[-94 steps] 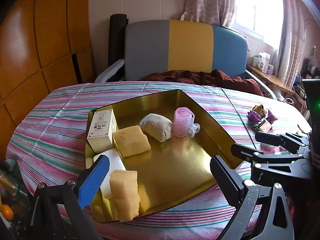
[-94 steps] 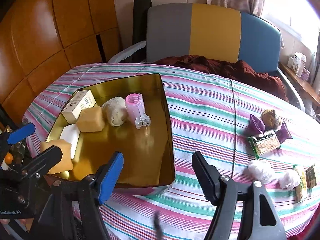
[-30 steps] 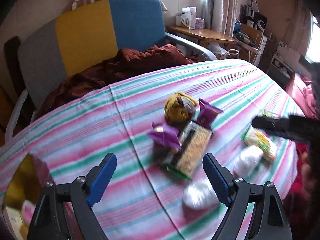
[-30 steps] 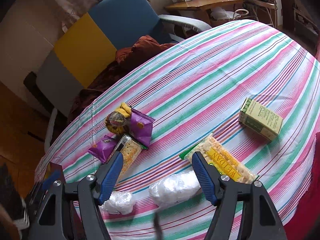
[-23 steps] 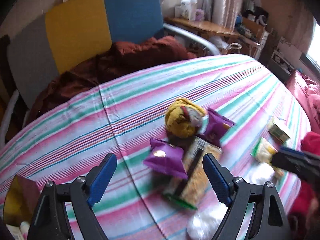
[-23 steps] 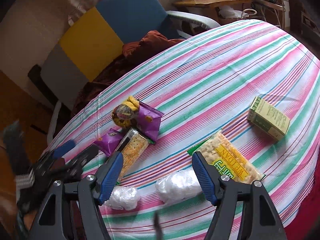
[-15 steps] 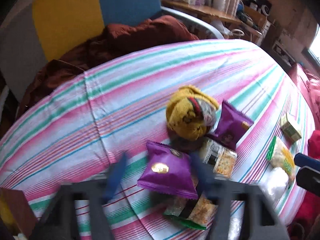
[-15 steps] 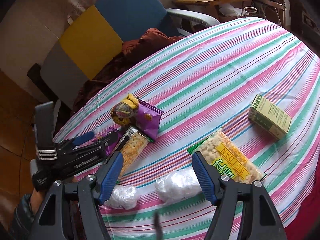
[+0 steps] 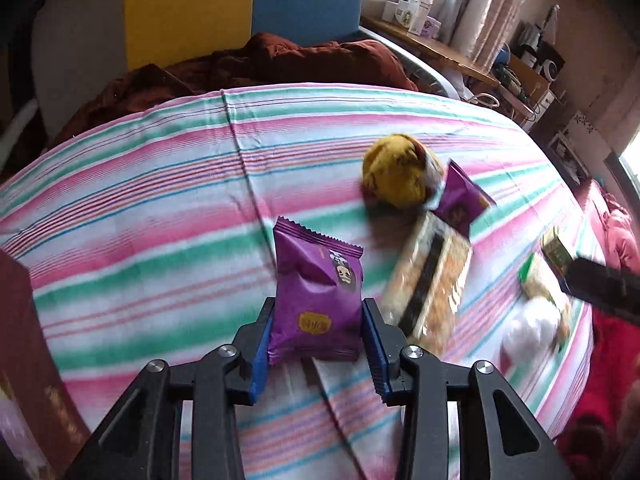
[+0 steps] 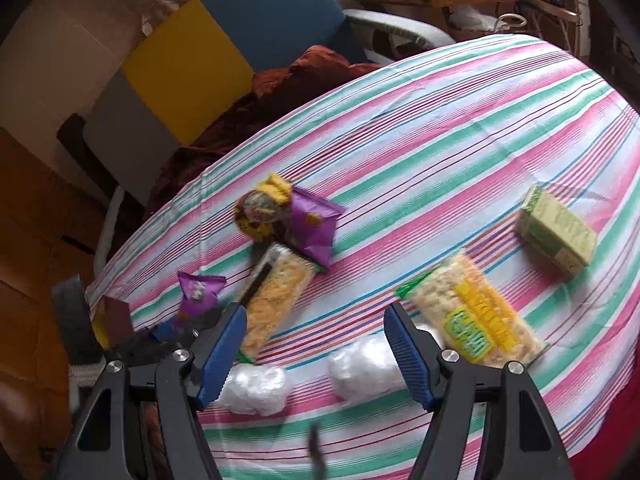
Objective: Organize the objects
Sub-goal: 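Grasp the purple snack packet with the left tool while the right tool grasps the cracker sleeve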
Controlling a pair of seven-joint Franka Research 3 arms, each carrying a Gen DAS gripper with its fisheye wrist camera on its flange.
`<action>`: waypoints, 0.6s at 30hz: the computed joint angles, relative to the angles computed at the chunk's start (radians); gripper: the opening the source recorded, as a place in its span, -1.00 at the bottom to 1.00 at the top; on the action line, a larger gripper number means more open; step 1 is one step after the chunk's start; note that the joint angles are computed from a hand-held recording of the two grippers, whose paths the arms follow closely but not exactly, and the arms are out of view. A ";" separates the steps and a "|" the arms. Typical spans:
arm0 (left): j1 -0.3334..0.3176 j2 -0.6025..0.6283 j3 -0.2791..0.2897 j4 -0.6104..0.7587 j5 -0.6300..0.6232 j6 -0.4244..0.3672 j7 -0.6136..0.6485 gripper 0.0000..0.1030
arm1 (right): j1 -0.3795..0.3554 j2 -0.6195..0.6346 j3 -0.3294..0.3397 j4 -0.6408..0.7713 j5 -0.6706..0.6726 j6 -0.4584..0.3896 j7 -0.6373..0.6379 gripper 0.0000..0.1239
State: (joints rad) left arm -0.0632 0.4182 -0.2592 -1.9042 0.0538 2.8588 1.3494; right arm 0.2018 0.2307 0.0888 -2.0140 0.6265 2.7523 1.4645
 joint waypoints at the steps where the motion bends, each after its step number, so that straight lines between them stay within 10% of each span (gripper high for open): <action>1: 0.008 -0.012 -0.011 -0.019 -0.009 0.004 0.008 -0.21 | 0.001 0.010 0.001 0.016 0.000 -0.017 0.006 0.17; 18: -0.015 -0.142 -0.026 -0.232 -0.023 0.127 -0.005 -0.21 | 0.139 0.283 -0.076 0.343 -0.380 -0.206 0.270 0.11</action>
